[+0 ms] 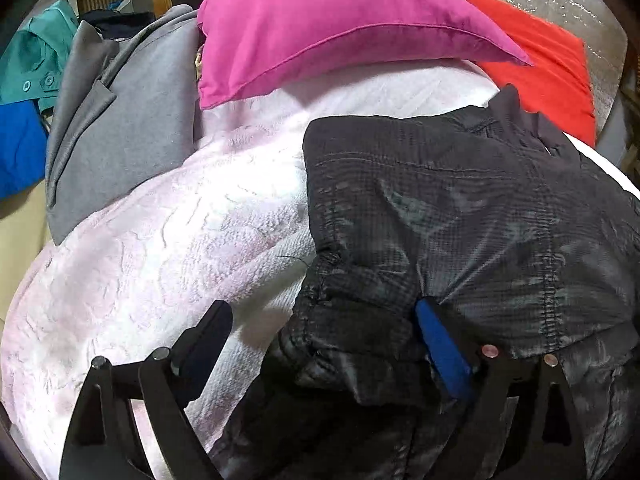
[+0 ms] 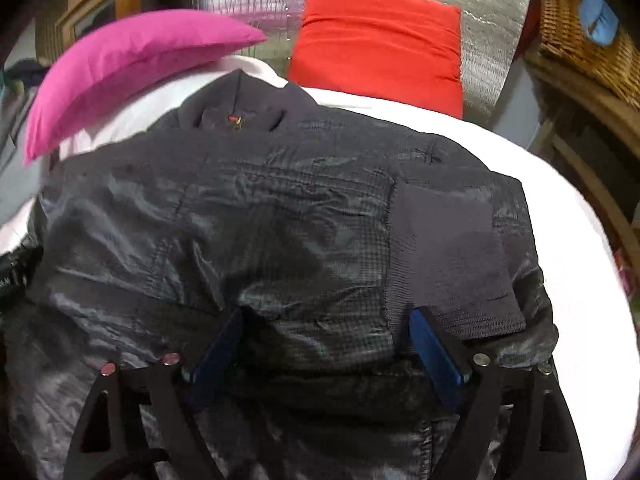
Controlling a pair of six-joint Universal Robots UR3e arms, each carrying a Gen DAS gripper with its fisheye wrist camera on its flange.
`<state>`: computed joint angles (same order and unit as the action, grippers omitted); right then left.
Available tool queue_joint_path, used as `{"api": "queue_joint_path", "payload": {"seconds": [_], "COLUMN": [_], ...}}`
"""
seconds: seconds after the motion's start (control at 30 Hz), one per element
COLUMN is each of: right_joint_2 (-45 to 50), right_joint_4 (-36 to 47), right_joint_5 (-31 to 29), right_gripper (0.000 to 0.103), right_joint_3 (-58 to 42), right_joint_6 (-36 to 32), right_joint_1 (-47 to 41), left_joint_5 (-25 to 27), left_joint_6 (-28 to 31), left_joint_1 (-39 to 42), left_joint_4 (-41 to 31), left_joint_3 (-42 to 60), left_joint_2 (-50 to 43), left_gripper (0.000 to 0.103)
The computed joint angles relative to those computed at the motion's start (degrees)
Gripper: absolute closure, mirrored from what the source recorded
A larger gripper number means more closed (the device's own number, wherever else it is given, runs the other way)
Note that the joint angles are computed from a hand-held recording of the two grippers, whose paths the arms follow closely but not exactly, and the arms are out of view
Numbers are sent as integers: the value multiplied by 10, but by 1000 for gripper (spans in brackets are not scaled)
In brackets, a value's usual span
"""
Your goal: Fold large clothes
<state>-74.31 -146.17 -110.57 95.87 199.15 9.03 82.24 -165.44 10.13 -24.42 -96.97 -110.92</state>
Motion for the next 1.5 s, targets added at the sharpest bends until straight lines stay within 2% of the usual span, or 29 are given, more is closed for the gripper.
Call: {"api": "queue_joint_path", "payload": {"seconds": [0.1, 0.2, 0.27, 0.3, 0.33, 0.47, 0.63, 0.73, 0.77, 0.8, 0.9, 0.97, 1.03, 1.07, 1.17, 1.23, 1.33, 1.43, 1.5], "right_joint_2": [3, -7, -40, -54, -65, -49, 13, 40, 49, 53, 63, 63, 33, 14, -70, -86, -73, -34, -42], "right_joint_4": [-11, 17, 41, 30, 18, 10, 20, 27, -8, -10, 19, 48, 45, 37, -22, -23, -21, 39, -11], "right_joint_5": [-2, 10, 45, 55, 48, 40, 68, 90, 68, 57, 63, 60, 70, 69, 62, 61, 52, 62, 71], "right_gripper": [14, 14, 15, 15, 15, 14, 14, 13, 13, 12, 10, 10, 11, 11, 11, 11, 10, 9, 6], "right_joint_3": [3, -4, -5, 2, 2, -45, -91, -77, -61, -63, -87, -107, -85, -70, 15, 23, 26, 17, 56], "right_joint_6": [2, 5, 5, 3, 2, -3, 6, 0, -18, -18, -6, -4, -2, 0, -10, -5, -7, 1, -3], "right_joint_1": [1, -5, -23, -29, -30, -47, -89, -106, -95, -90, -92, -89, -88, -84, -66, -44, -17, -18, -27], "left_joint_5": [-22, -37, -43, -49, -74, -88, -35, 21, 30, 35, 49, 39, 0, -15, -54, -75, -65, -10, -24], "left_joint_6": [-3, 2, -4, -13, -23, -32, -19, -16, -15, -12, -9, -9, -3, -4, -3, 1, 9, 24, 25], "left_joint_1": [14, 27, 34, 33, 41, 7, -79, -118, -124, -127, -135, -129, -102, -90, -37, -5, 13, -10, -1], "left_joint_4": [6, -42, -107, -112, -96, -53, -14, -31, -27, -2, -16, -52, -97, -99, -36, -42, -48, -63, -72], "left_joint_3": [-11, 4, 39, 44, 36, 51, 60, 95, 98, 88, 104, 120, 117, 105, 3, -29, -50, -35, -38], "left_joint_2": [2, 13, 28, 35, 56, 70, 19, -40, -57, -61, -69, -62, -30, -10, 78, 112, 111, 67, 55], "left_gripper": [7, 7, 9, 9, 9, 9, 9, 8, 7, 7, 7, 7, 8, 8, 8, 8, 8, 7, 6]}}
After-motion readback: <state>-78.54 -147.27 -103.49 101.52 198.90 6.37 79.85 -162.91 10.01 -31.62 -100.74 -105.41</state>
